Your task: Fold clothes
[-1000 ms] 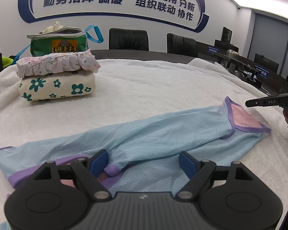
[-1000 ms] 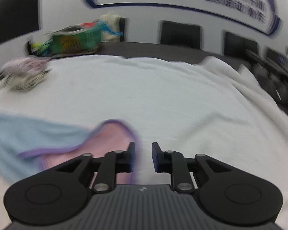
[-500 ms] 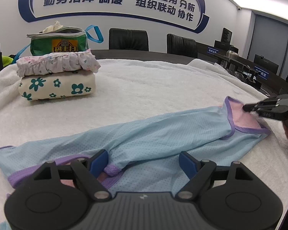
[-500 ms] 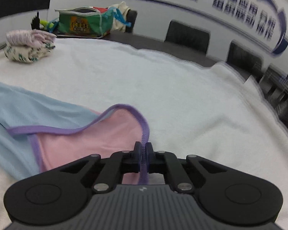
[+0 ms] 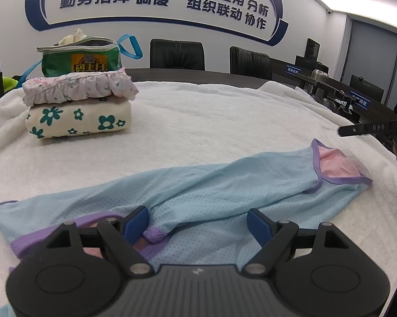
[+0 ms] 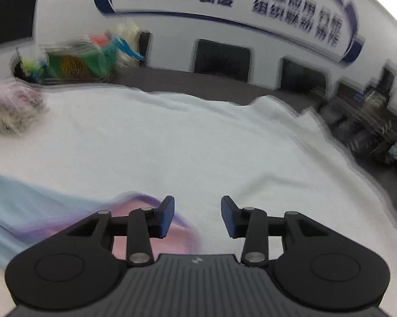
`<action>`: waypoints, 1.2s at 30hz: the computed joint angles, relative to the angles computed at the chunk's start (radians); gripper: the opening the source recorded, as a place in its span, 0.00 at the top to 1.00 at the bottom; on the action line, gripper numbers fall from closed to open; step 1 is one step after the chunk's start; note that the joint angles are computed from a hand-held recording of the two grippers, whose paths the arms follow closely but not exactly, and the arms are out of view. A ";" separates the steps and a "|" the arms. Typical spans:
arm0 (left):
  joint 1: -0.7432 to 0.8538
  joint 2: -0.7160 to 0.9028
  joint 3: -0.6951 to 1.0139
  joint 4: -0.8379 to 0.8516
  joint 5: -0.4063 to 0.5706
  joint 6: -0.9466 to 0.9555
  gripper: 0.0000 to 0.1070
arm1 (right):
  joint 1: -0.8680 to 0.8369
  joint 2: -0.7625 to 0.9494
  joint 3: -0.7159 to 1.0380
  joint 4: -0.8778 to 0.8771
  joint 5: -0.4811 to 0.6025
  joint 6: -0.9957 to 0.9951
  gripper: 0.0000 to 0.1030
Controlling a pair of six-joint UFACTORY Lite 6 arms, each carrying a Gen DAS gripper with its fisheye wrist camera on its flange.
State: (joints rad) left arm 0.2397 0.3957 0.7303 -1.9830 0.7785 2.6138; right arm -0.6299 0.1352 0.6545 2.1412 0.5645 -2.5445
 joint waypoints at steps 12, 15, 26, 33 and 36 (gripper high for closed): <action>0.001 -0.003 -0.004 0.001 0.001 -0.002 0.24 | 0.138 0.312 0.192 0.108 0.014 0.048 0.98; 0.009 0.002 0.002 0.018 0.010 -0.019 0.24 | 0.140 0.243 0.136 0.087 0.008 0.032 0.94; 0.022 0.007 0.008 0.046 0.024 -0.046 0.23 | -0.098 -0.170 -0.125 -0.485 0.148 0.148 0.68; 0.034 0.016 0.018 0.069 0.038 -0.072 0.23 | -0.047 -0.130 -0.129 -0.662 0.208 0.094 0.70; 0.036 0.014 0.017 0.069 0.039 -0.073 0.23 | 0.022 -0.091 -0.132 -0.578 0.144 -0.008 1.00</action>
State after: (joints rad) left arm 0.2752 0.4094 0.7469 -1.9143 0.8174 2.5409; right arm -0.6081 0.0440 0.5223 1.5631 0.7083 -2.5522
